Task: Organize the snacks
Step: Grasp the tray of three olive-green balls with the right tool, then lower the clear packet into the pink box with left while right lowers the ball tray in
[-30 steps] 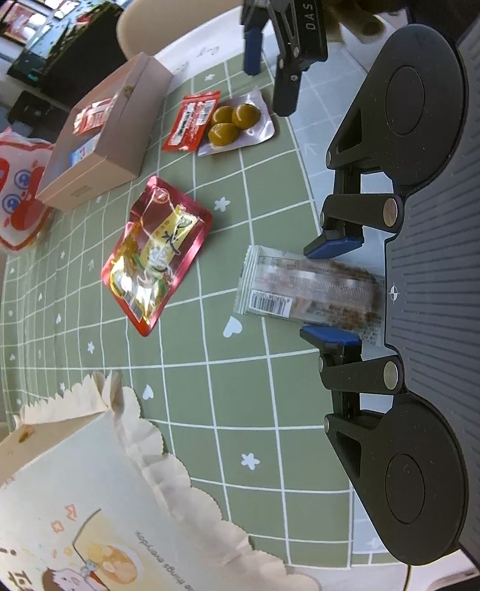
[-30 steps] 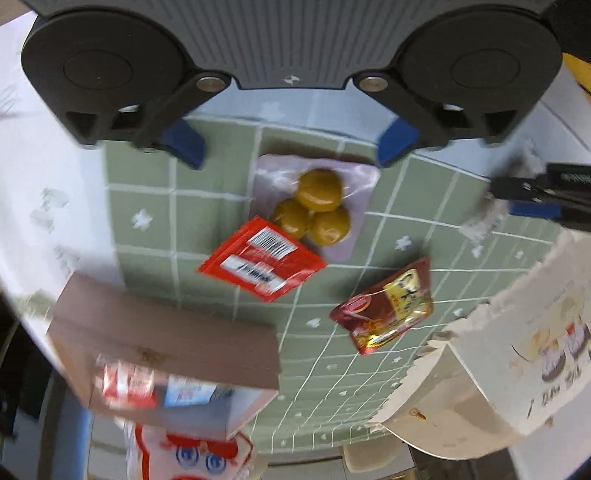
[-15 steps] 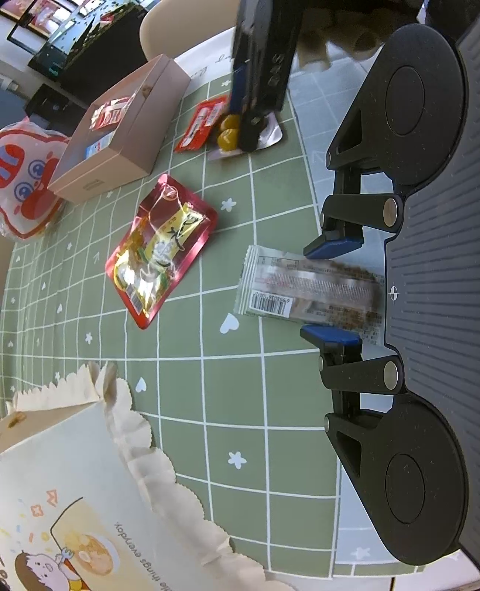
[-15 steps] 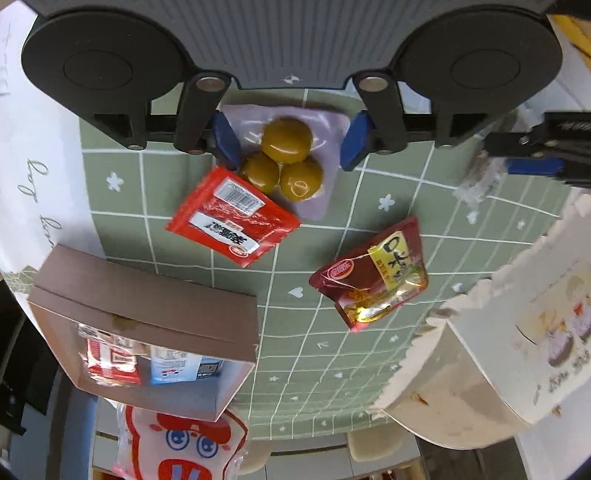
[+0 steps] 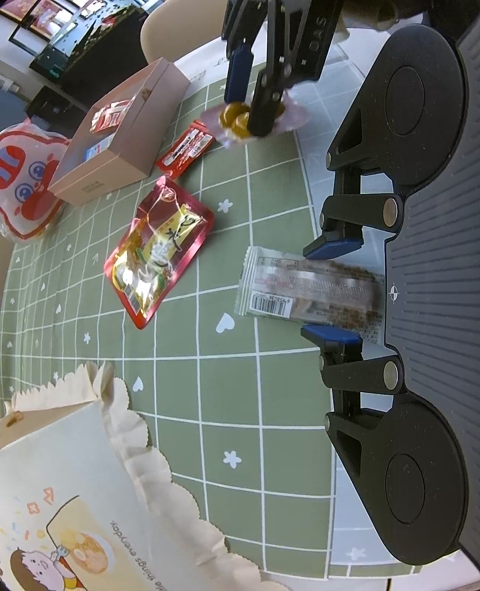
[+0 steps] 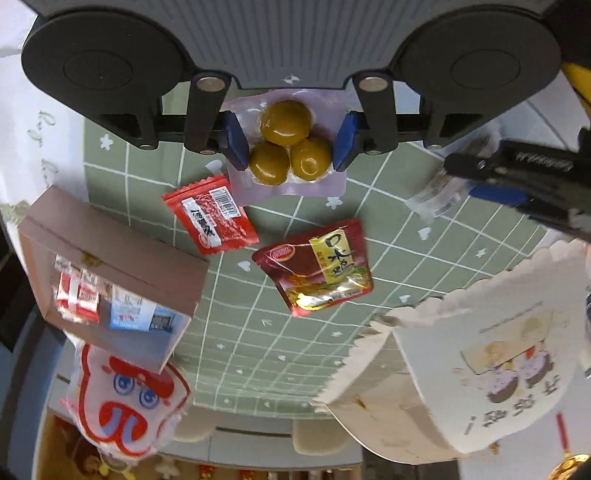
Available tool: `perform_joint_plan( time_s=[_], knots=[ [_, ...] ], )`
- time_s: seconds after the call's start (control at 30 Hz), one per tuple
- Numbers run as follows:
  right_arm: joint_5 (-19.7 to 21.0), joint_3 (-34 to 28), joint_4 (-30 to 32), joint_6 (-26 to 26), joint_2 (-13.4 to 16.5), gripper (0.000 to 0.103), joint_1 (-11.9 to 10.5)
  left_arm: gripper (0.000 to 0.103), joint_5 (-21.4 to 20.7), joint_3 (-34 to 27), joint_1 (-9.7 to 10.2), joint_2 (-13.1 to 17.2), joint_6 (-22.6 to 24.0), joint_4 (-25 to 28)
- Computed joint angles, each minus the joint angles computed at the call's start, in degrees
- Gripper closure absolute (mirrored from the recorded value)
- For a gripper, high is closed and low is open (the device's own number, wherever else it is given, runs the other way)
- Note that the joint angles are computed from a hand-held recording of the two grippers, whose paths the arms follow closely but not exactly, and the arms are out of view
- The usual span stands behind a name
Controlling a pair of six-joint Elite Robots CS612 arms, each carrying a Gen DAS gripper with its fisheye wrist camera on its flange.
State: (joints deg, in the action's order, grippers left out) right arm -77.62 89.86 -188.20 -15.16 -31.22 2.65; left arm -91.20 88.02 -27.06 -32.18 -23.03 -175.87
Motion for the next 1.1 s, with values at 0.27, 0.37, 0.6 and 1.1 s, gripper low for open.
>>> perform_joint_plan(
  time_s=[0.27,0.37,0.6,1.1],
  knots=[
    [-4.0,1.7,-2.7,1.7,-1.0,0.053,-0.8,0.065,-3.0,0.6,-0.04,0.1,1.1,-2.6],
    [-5.6,2.5,-4.0,2.1,-1.6,0.053,-1.4,0.065,-3.1,1.2,-0.73,-0.4,4.1,-4.4],
    [-8.2,5.2,-8.2,5.7,-3.2,0.053,-3.2,0.065,-9.5,-3.1,-1.01,-0.6,8.2,-7.7],
    [-9.8,8.6,-17.9,10.5,-4.0,0.053,-6.6,0.064,-13.2,-55.4,-1.97,23.4,-3.1,13.3]
  ],
)
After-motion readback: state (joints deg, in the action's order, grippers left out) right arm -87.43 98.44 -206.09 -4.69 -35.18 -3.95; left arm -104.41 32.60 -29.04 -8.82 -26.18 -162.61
